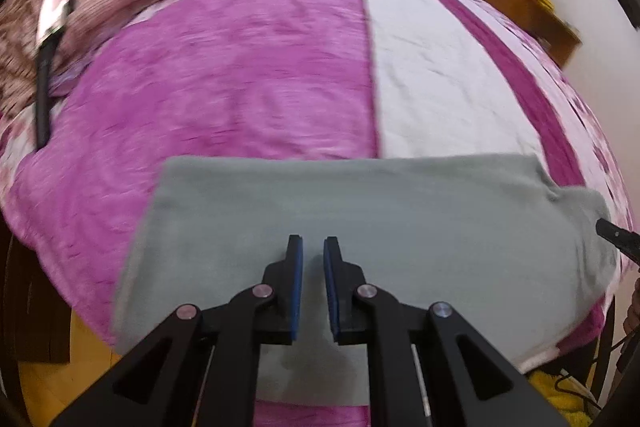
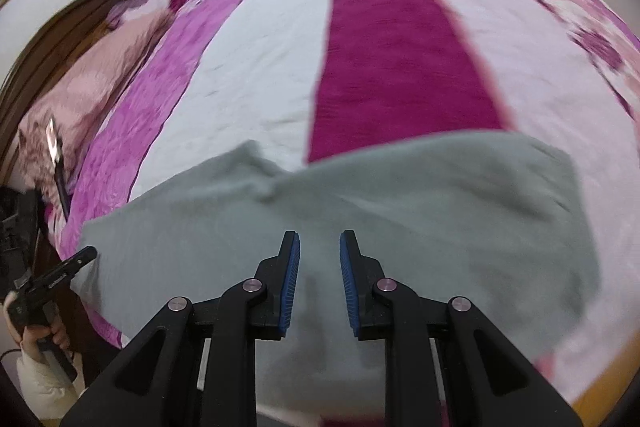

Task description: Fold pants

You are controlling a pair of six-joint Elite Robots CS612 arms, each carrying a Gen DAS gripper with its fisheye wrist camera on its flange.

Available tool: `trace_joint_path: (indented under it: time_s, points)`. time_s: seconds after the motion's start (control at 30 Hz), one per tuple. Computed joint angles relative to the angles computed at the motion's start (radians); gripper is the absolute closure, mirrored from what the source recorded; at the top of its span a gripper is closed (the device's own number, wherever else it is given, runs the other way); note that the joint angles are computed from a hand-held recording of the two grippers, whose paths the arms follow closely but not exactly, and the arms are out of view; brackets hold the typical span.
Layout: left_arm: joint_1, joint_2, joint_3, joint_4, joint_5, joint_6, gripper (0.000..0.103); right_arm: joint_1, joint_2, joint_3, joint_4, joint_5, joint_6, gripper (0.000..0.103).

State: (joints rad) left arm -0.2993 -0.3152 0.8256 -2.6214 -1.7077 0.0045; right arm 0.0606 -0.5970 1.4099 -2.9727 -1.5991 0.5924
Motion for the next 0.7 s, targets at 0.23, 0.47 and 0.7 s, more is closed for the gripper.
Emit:
trace_joint_path:
  time_s: [0.23,0.47,0.7]
  points:
    - [-0.042,0.0,-0.022,0.013,-0.026,0.099,0.092,-0.028,-0.07,0.158,-0.094,-0.018,0.131,0.089]
    - [-0.088,0.037,-0.112,0.062,-0.079,0.189,0.092,-0.049,-0.092,0.266,-0.194,0.05,0.315,0.089]
    - [-0.125,0.096,-0.224,0.147,-0.144,0.242,0.092,-0.056,-0.051,0.253,-0.298,0.261,0.328,0.089]
